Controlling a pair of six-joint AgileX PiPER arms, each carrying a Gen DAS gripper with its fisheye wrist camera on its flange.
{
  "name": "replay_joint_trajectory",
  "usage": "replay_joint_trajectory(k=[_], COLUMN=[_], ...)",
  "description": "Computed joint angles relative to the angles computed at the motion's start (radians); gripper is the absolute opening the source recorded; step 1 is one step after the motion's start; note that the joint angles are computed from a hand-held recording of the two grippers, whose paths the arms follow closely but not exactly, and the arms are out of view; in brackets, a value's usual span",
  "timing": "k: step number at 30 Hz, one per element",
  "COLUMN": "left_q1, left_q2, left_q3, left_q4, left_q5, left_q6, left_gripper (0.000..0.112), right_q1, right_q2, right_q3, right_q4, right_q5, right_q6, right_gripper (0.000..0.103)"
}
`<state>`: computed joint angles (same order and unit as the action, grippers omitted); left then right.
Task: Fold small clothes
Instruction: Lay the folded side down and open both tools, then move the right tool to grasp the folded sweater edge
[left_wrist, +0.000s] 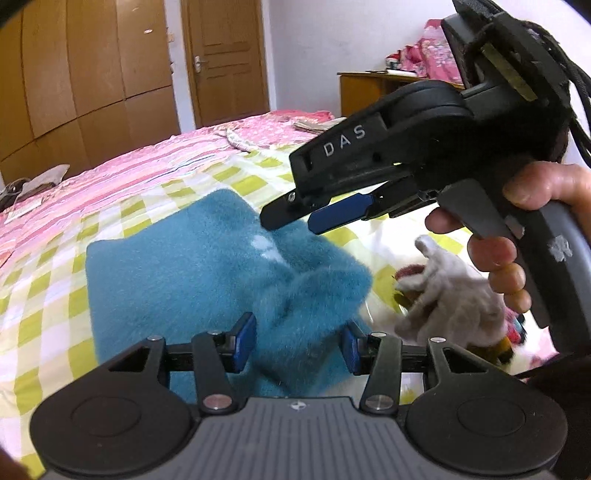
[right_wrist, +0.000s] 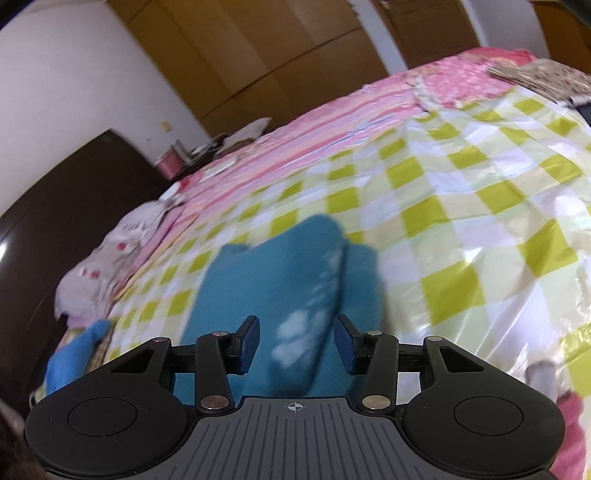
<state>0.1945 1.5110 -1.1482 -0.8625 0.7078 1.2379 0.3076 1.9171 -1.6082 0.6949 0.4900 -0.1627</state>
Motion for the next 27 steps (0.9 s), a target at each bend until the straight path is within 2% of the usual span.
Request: replay_joint_trajectory(k=[4, 8, 12, 15, 17, 18, 19, 22, 24, 27], left_q1=[0.075, 0.121, 0.134, 0.138, 0.148, 0.152, 0.159, 0.18, 0.183, 0.182], left_q2=[-0.028, -0.024, -0.001, 0.023, 0.031, 0.036, 0.045, 0.064, 0.075, 0.098], left_q3=[0.012, 0.001, -0.016, -0.028, -0.028, -0.03, -0.039, -0.058, -0.072, -0.106], left_q4=[-0.009, -0.018, 0.004, 0.01, 0.02, 0.021, 0.017, -0.011, -0.013, -0.004], left_q5=[0.065, 0.072, 0.042, 0.018, 0.01, 0.007, 0.011, 0.017, 0.011, 0.0], left_q6=[0.018, 0.027, 0.012, 0.001, -0.005, -0.006, -0.005, 0.011, 0.001, -0.039], left_gripper=[0.051, 0.051, 0.051, 0.051, 0.052, 0.052, 0.051, 0.052, 0.052, 0.053], right_q1=[0.023, 0.05, 0.063, 0.064, 0.066, 0.07, 0.075, 0.073, 0.062, 0.06], right_q2=[-0.026, -0.014, -0.035, -0.055, -0.072, -0.083, -0.099, -0.124, -0.096, 0.003], right_q3=[0.039, 0.05, 0.13, 0.204, 0.219, 0.217, 0.219, 0.224, 0.19, 0.08], right_q4=[0.046, -0.056, -0.134, -0.122, -0.135, -0.158, -0.174, -0.105, -0.039, -0.089], right_q5=[0.027, 0.053, 0.032, 0.004, 0.0, 0.001, -0.008, -0.071, -0.106, -0.114], right_q6=[-0.063, 0.03, 0.109, 0.106, 0.121, 0.142, 0.151, 0.093, 0.062, 0.149], right_gripper=[0.045, 0.045, 0.025, 0.018, 0.018, 0.02, 0.027, 0.031, 0.04, 0.051])
